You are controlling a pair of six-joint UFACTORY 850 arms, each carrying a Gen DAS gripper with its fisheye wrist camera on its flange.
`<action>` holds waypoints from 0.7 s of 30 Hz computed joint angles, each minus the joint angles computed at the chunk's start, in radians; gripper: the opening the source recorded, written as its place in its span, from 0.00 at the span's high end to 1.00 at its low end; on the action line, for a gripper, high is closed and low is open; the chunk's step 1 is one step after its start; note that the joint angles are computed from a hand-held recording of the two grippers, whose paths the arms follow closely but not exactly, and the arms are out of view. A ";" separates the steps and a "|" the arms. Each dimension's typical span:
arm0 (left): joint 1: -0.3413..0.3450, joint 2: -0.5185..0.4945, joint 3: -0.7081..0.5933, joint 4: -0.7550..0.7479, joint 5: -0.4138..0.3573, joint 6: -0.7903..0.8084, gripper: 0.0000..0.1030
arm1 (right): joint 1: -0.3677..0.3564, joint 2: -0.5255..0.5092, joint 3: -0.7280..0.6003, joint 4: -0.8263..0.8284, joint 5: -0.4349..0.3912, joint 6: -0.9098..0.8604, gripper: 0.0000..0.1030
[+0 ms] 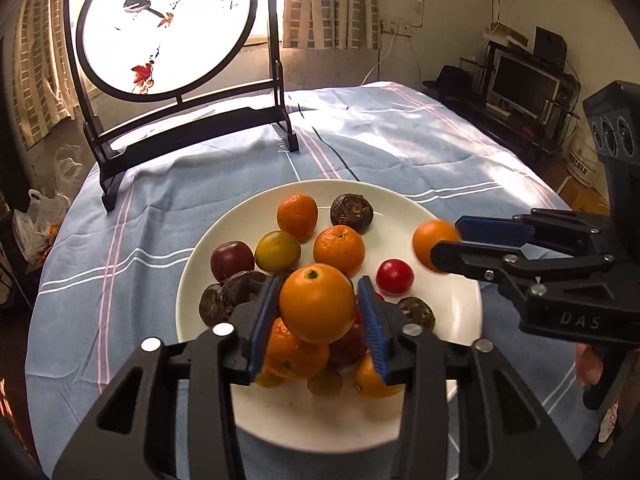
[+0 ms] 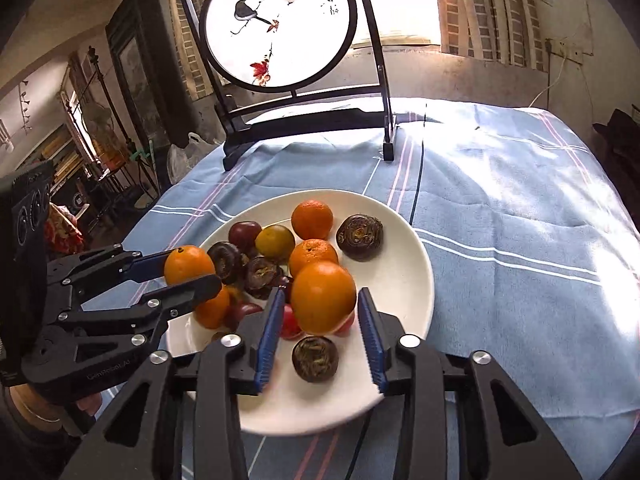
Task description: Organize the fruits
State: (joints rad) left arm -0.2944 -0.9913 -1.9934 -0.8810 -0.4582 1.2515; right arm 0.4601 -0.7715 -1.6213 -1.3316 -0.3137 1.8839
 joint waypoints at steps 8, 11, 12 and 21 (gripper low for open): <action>0.054 0.186 0.308 -0.518 0.078 0.500 0.05 | 0.065 0.113 0.177 -0.336 -0.037 0.392 0.20; 0.079 0.285 0.467 -0.742 0.127 0.722 0.05 | 0.126 0.180 0.282 -0.455 -0.120 0.545 0.04; 0.085 0.317 0.521 -0.843 0.147 0.822 0.05 | 0.145 0.200 0.309 -0.454 -0.142 0.553 0.04; 0.189 0.509 0.816 -1.133 0.068 1.053 0.05 | 0.299 0.308 0.454 -0.365 -0.344 0.545 0.04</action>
State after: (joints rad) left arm -0.1050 -0.4826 -1.1771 -2.0140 -0.3906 2.3046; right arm 0.7589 -0.4632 -1.1670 -1.6965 -0.6580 2.4285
